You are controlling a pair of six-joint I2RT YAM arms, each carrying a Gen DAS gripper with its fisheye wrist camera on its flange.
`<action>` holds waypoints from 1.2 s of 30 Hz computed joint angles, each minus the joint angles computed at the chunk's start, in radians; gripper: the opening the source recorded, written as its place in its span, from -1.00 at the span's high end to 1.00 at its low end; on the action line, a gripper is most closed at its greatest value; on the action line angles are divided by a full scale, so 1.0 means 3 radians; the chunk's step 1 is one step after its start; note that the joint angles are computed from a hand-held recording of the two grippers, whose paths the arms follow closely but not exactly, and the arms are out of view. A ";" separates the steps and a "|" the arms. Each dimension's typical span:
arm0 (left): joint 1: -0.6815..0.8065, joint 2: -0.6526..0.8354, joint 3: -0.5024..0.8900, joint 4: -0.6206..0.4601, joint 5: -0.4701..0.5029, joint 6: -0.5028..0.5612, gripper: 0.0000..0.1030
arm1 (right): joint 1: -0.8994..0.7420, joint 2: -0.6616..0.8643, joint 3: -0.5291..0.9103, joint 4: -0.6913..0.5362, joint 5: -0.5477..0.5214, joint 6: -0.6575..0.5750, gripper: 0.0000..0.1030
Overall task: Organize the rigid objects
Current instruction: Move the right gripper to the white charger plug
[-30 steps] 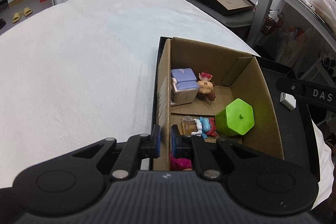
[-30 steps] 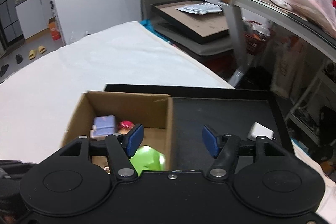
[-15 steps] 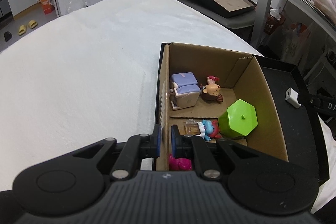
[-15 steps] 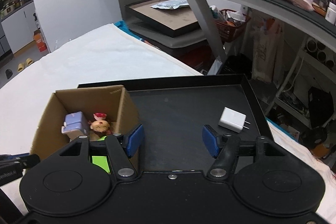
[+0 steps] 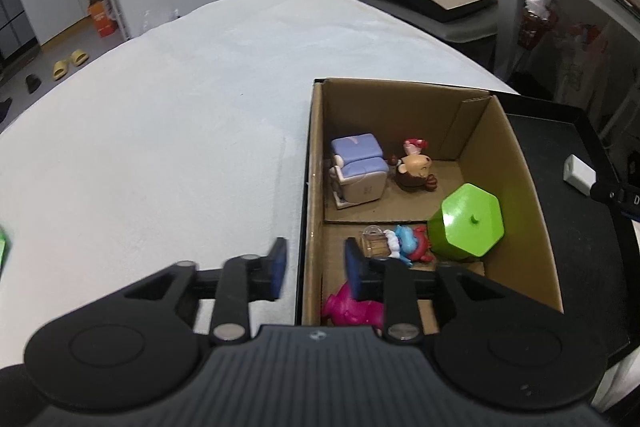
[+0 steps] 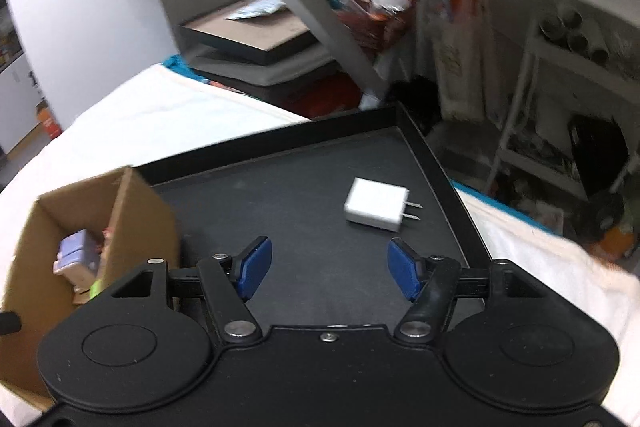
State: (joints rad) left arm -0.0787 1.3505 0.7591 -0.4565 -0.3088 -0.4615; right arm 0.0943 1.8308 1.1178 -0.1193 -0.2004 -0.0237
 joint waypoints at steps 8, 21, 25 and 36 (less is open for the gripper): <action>-0.0137 0.0275 0.0269 -0.0231 -0.0300 -0.0213 0.08 | -0.0021 0.0296 0.0059 0.0253 0.0045 0.0075 -0.44; -0.0348 0.0841 0.0699 -0.0501 -0.0589 -0.0263 0.06 | -0.0089 0.0826 0.0474 0.0285 0.0080 0.0305 -0.49; -0.0384 0.0986 0.0822 -0.0575 -0.0635 -0.0282 0.06 | -0.0092 0.0972 0.0608 0.0215 0.0034 0.0344 -0.49; -0.0444 0.1167 0.0986 -0.0714 -0.0752 -0.0289 0.06 | -0.0025 0.1138 0.0735 0.0404 0.0183 0.0310 -0.53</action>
State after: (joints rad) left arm -0.2120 1.7005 1.0548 -0.6708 -0.5344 -0.5481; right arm 0.0869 2.1721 1.3384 0.0019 -0.1456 0.0692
